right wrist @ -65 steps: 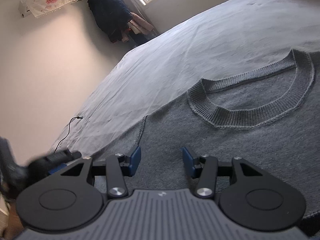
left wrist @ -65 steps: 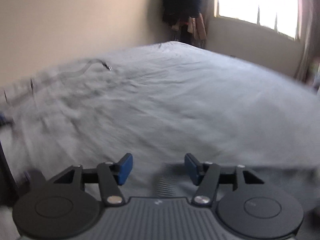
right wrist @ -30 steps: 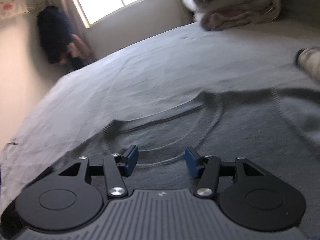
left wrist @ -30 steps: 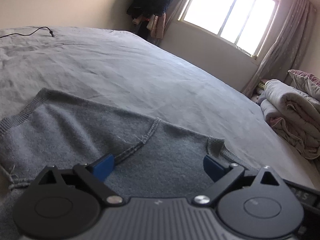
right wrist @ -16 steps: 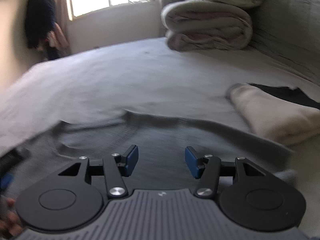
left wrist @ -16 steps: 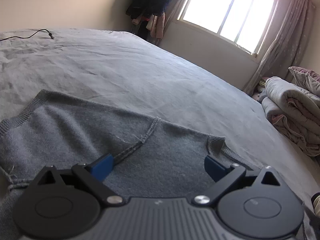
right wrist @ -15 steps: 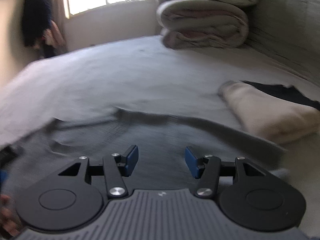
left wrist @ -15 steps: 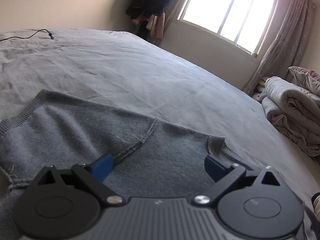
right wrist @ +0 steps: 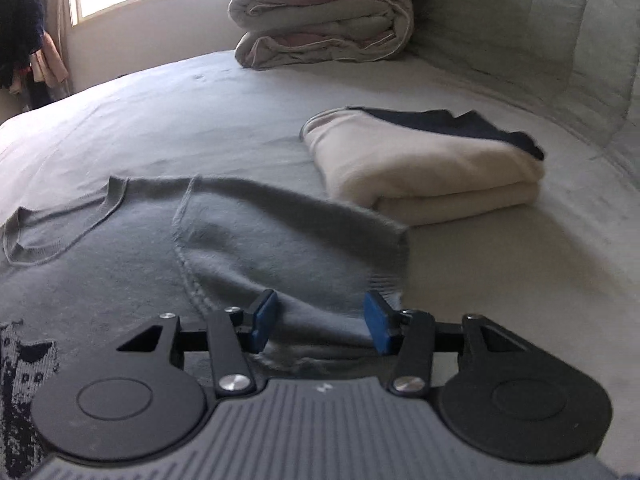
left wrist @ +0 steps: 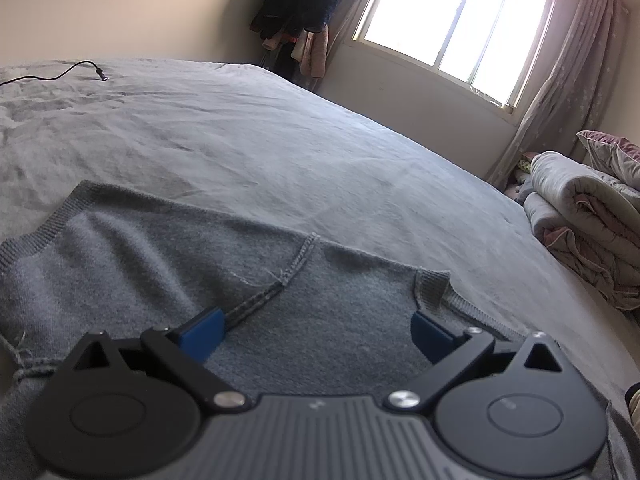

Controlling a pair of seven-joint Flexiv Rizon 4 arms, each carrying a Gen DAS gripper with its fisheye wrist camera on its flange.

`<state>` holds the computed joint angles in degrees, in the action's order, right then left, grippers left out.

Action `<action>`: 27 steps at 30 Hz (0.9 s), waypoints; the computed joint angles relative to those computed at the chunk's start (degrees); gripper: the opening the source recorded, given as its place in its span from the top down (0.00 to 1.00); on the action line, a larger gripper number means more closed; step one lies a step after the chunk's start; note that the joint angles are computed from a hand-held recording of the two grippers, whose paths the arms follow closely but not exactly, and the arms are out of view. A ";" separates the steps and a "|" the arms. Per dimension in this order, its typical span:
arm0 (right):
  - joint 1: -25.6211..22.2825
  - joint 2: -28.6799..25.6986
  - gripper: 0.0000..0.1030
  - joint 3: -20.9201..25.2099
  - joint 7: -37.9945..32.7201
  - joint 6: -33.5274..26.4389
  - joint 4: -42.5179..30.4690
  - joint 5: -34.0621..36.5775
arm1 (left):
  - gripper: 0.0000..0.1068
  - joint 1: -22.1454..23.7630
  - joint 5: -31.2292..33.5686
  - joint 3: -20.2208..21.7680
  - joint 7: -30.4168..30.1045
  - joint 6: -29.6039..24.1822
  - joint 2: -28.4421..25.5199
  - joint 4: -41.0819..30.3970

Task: Fold clothes

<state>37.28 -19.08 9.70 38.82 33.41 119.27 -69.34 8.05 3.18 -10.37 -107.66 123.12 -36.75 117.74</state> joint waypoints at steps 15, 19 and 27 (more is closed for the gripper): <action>-4.12 1.42 0.98 -1.32 -1.18 0.76 3.39 -5.87 | 0.06 -0.62 -0.59 0.48 0.49 -0.19 0.11 -0.06; -2.05 2.00 0.98 -0.42 -2.97 -6.48 2.33 -6.88 | 0.06 -0.75 -0.77 0.56 0.54 -0.19 0.15 -0.03; -2.73 0.17 0.98 -1.11 -11.10 -10.33 -0.36 -7.79 | 0.05 -0.94 -1.01 0.71 0.78 -0.21 0.26 0.07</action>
<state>34.55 -18.91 8.59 27.73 23.08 118.91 -77.13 7.11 2.17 -9.66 -106.87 122.91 -36.49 117.81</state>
